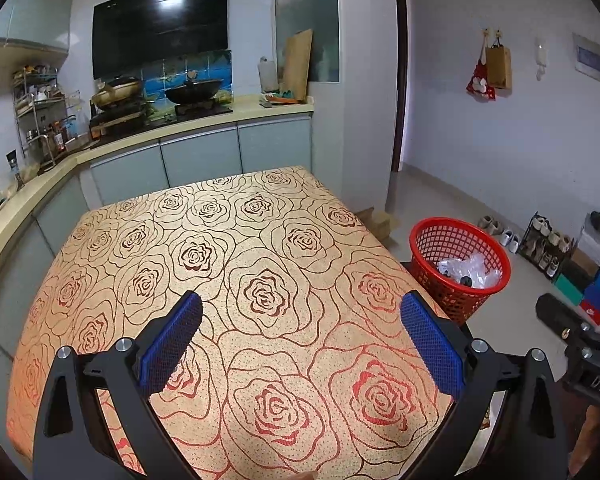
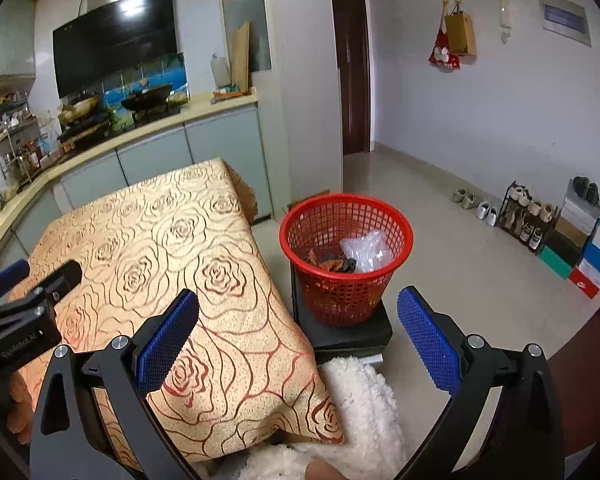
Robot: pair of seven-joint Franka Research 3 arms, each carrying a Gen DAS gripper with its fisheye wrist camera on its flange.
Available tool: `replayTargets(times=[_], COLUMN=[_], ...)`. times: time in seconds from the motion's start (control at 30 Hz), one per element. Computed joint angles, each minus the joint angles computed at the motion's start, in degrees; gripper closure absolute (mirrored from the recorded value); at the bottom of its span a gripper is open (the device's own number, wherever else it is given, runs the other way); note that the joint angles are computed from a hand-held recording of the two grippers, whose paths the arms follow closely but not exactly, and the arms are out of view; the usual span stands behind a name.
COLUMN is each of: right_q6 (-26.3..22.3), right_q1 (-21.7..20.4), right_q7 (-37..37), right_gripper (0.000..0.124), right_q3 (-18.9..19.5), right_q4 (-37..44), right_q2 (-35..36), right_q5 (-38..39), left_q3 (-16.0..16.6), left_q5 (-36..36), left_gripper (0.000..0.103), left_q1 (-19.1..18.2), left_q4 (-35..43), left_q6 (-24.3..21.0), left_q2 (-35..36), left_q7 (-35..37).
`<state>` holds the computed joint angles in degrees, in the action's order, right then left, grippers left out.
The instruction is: Collect trash
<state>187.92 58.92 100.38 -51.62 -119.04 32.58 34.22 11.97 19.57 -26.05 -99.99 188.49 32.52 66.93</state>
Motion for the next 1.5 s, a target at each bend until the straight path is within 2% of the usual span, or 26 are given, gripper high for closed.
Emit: replayTargets(times=[0.07, 0.17, 0.27, 0.77, 1.1, 1.5], right_q6=[0.92, 0.70, -0.17, -0.34, -0.16, -0.15], right_q1=[1.55, 4.81, 6.18, 5.11, 5.03, 5.04], right_q7=[0.12, -0.04, 0.44, 0.93, 0.86, 0.95], right_gripper=[0.027, 0.027, 0.027, 0.027, 0.027, 0.027], right_q3=[-1.52, -4.89, -6.44, -5.17, -5.01, -4.98], right_q4=[-0.39, -0.72, -0.96, -1.27, -1.19, -1.17], right_q2=[0.55, 2.30, 3.05, 1.93, 1.95, 1.96], right_q5=[0.83, 3.08, 3.80, 1.82, 1.84, 1.86], left_q3=[1.72, -0.57, 0.38, 0.06, 1.12, 0.09], left_q5=[0.01, 0.43, 0.29, 0.03, -0.07, 0.60], left_gripper=[0.007, 0.007, 0.007, 0.007, 0.007, 0.007], left_q1=[-1.52, 0.24, -0.76, -0.39, -1.13, -0.30], left_q4=[-0.21, -0.31, -0.69, -0.29, -0.34, -0.29], left_q6=[0.27, 0.17, 0.73, -0.28, -0.08, -0.27], left_q2=[0.14, -0.17, -0.28, -0.22, -0.24, -0.37], left_q7=[0.11, 1.05, 1.47, 1.76, 0.93, 1.01])
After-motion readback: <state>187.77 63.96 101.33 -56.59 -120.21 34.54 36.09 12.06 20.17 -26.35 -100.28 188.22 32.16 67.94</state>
